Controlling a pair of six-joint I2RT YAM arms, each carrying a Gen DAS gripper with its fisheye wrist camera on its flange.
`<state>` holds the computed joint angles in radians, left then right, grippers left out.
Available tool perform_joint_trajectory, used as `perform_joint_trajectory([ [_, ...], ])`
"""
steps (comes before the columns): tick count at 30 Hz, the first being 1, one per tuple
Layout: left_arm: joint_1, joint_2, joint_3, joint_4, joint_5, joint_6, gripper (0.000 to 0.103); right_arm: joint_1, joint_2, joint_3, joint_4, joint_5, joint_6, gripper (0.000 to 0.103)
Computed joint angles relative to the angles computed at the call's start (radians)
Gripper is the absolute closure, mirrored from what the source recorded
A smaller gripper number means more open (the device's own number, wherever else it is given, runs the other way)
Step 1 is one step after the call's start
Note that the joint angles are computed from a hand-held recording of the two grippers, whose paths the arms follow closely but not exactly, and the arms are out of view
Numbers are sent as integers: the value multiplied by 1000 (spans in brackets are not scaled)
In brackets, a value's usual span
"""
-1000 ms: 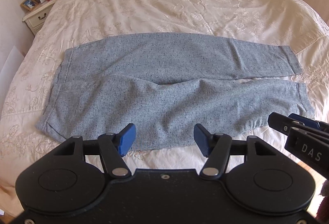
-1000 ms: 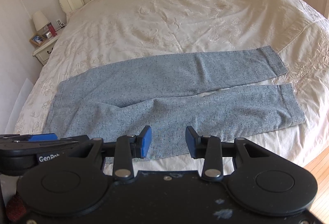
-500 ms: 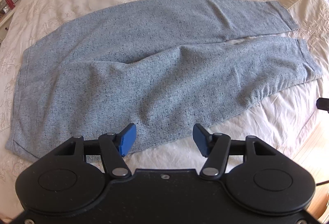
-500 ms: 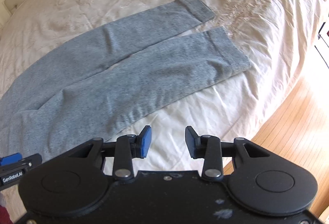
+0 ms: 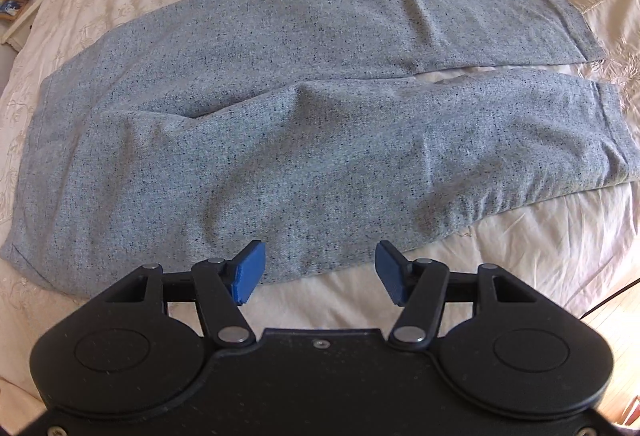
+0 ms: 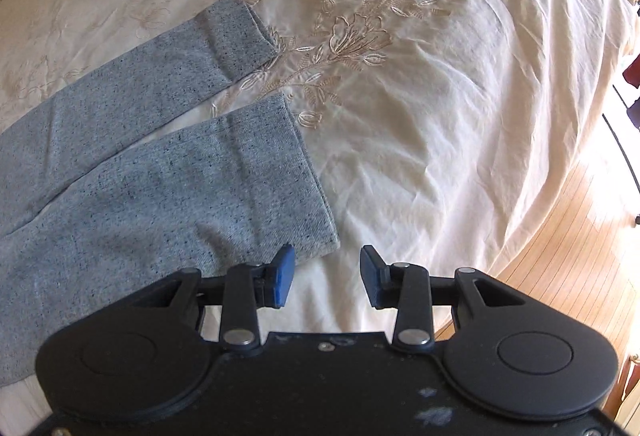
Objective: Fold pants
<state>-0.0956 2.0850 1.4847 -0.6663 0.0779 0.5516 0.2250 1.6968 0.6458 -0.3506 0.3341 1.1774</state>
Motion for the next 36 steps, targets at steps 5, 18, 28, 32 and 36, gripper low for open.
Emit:
perform_joint_trajectory([
  [5, -61, -13, -23, 5, -37, -88, 40, -161, 61, -47, 201, -124, -257, 64],
  [18, -86, -3, -15, 12, -105, -147, 40, -341, -16, 83, 37, -386, -456, 99],
  [28, -88, 62, -2, 112, -154, -149, 40, -385, 41, 99, -68, -355, -512, 99],
  [32, -80, 159, 45, 95, -189, -180, 40, -379, 90, 99, -56, -346, -512, 97],
  [36, -51, 263, 137, -34, -182, -162, 39, -348, 94, 162, -175, -214, -468, 87],
])
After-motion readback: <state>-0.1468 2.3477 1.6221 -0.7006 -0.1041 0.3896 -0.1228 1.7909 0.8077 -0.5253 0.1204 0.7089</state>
